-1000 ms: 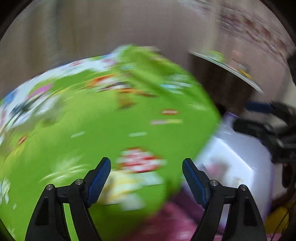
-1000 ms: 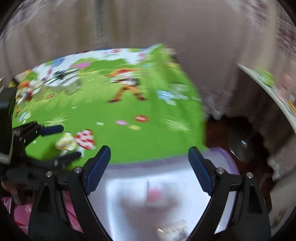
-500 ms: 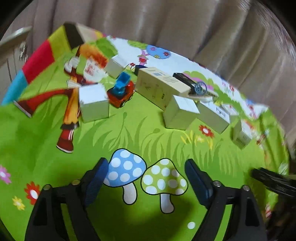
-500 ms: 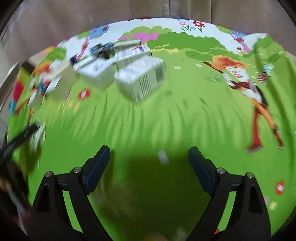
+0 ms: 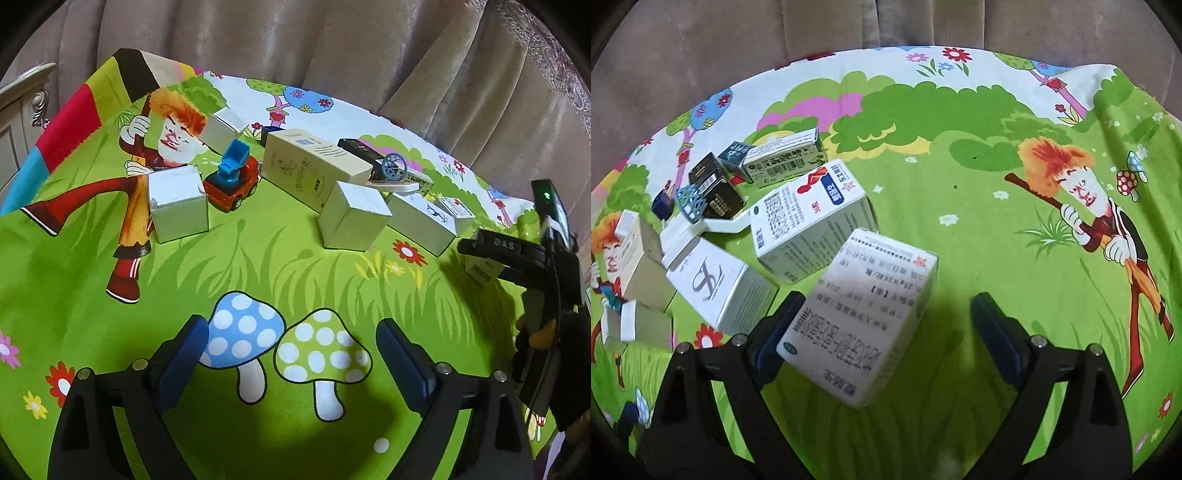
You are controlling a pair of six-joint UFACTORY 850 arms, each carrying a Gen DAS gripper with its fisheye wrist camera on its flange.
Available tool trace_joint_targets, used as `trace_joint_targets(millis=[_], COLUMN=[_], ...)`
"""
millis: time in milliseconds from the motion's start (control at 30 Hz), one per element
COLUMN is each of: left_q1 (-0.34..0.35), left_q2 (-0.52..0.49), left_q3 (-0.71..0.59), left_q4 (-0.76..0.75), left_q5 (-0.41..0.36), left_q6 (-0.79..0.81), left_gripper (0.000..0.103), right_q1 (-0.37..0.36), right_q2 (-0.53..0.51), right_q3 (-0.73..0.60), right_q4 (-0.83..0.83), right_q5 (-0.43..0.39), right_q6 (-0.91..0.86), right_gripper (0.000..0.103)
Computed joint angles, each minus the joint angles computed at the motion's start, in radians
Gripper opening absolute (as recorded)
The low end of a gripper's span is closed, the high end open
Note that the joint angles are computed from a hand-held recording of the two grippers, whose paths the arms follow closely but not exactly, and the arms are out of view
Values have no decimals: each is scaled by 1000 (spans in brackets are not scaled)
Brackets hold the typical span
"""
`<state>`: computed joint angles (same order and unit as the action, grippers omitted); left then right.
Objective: Organize rigid objects
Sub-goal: 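Grasp a white medicine box with the right gripper while the left grasps a white cube box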
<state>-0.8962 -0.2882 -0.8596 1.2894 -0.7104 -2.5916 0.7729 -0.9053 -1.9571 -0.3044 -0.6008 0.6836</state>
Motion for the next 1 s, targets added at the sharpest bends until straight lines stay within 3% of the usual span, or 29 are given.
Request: trace_joint_targets(millis=[33, 100, 200, 367, 533, 633, 700, 733, 767, 900, 1000], left_q1=[-1, 0, 9, 64, 151, 186, 178, 166, 155, 97, 60], left_q2=[-2, -6, -17, -92, -171, -230, -236, -229, -213, -133, -43], left_q3=[-3, -9, -30, -145, -261, -338, -346, -336, -313, -191, -68], left_q4=[-6, -18, -66, -226, -251, -296, -286, -266, -243, -183, -149], left_q5=[-1, 0, 11, 8, 24, -17, -45, -59, -55, -49, -41], left_q6=[7, 26, 104, 341, 404, 507, 515, 501, 485, 393, 277], left_gripper=[94, 95, 99, 101, 101, 100, 80, 53, 43, 42, 43], right_q1=[1, 5, 8, 14, 20, 16, 15, 15, 15, 15, 16], right_q2=[25, 77, 156, 246, 243, 246, 248, 248, 246, 245, 243], right_q3=[40, 123, 246, 403, 399, 406, 408, 409, 407, 405, 403], right_q4=[-18, -57, -60, -173, -211, -188, -186, -183, -178, -167, -195], right_q5=[27, 66, 122, 236, 229, 240, 244, 245, 246, 249, 238], right_q6=[12, 4, -97, -53, -24, -44, -48, -49, -50, -56, -25], right_gripper=[67, 46, 45, 44, 45, 45, 45, 45, 45, 46, 54])
